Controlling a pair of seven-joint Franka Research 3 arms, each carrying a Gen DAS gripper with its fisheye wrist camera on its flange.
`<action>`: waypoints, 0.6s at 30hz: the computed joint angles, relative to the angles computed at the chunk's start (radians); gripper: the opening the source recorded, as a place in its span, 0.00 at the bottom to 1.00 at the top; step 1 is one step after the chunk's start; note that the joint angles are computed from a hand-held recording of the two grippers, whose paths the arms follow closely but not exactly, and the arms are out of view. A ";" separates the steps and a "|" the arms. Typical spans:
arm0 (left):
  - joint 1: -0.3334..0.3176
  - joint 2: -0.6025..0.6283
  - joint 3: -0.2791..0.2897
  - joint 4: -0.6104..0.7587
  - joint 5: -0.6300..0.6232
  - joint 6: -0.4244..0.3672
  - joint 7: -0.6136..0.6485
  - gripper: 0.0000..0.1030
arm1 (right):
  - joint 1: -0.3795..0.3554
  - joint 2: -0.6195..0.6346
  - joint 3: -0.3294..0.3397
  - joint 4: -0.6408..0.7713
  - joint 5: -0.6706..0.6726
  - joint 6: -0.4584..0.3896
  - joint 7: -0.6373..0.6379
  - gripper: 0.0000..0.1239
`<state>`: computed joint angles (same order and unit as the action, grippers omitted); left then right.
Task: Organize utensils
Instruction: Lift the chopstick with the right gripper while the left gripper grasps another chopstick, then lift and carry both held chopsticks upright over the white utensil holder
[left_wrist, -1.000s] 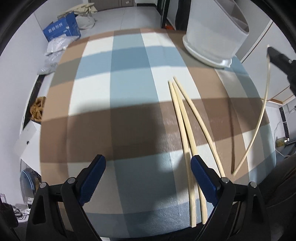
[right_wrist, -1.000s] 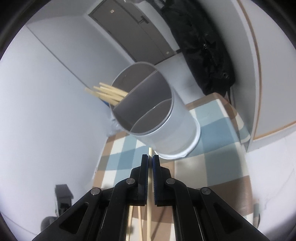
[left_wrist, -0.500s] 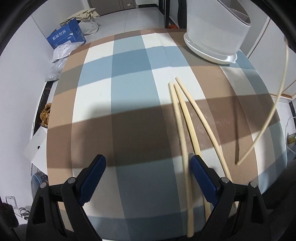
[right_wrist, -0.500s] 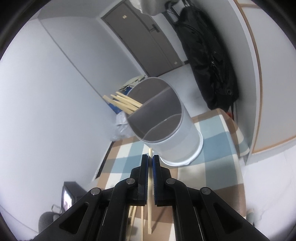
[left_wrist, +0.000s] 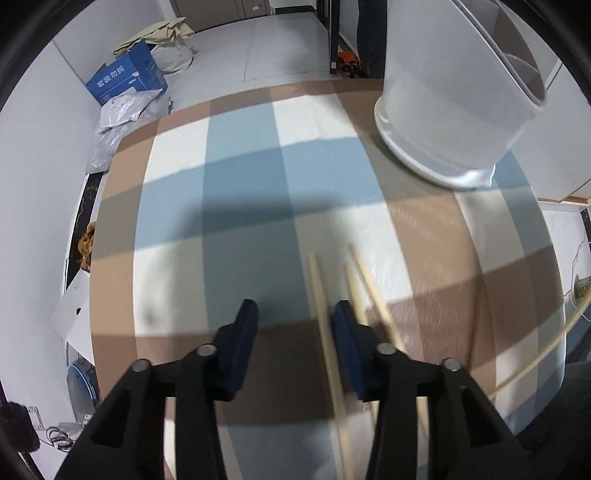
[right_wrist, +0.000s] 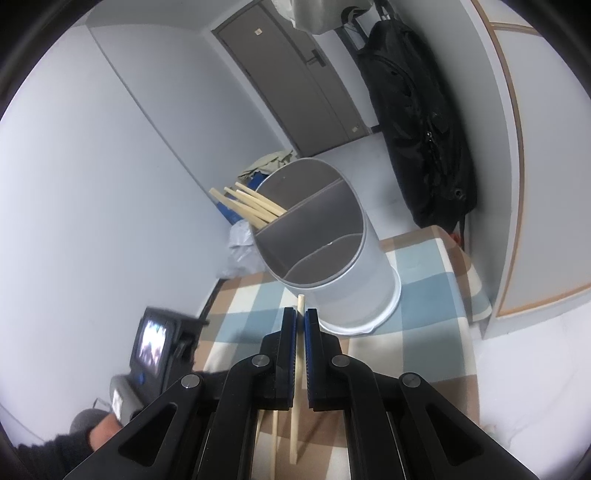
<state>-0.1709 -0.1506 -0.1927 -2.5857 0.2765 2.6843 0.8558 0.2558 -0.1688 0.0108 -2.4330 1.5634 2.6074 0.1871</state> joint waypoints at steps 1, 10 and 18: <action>-0.002 0.007 0.004 0.006 -0.009 0.001 0.013 0.23 | 0.000 0.001 0.001 0.001 -0.002 0.001 0.000 0.03; -0.008 0.014 -0.003 0.027 -0.009 -0.020 0.027 0.01 | -0.001 0.012 0.002 0.013 -0.005 0.004 -0.005 0.03; 0.031 -0.134 -0.020 -0.070 0.037 0.122 -0.099 0.01 | 0.011 0.003 0.014 0.008 0.028 0.018 -0.064 0.03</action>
<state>-0.1402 -0.2851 -0.2128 -2.6561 0.3134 2.8066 0.7571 0.2668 -0.1658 0.0251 -2.4246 1.5911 2.6257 0.1228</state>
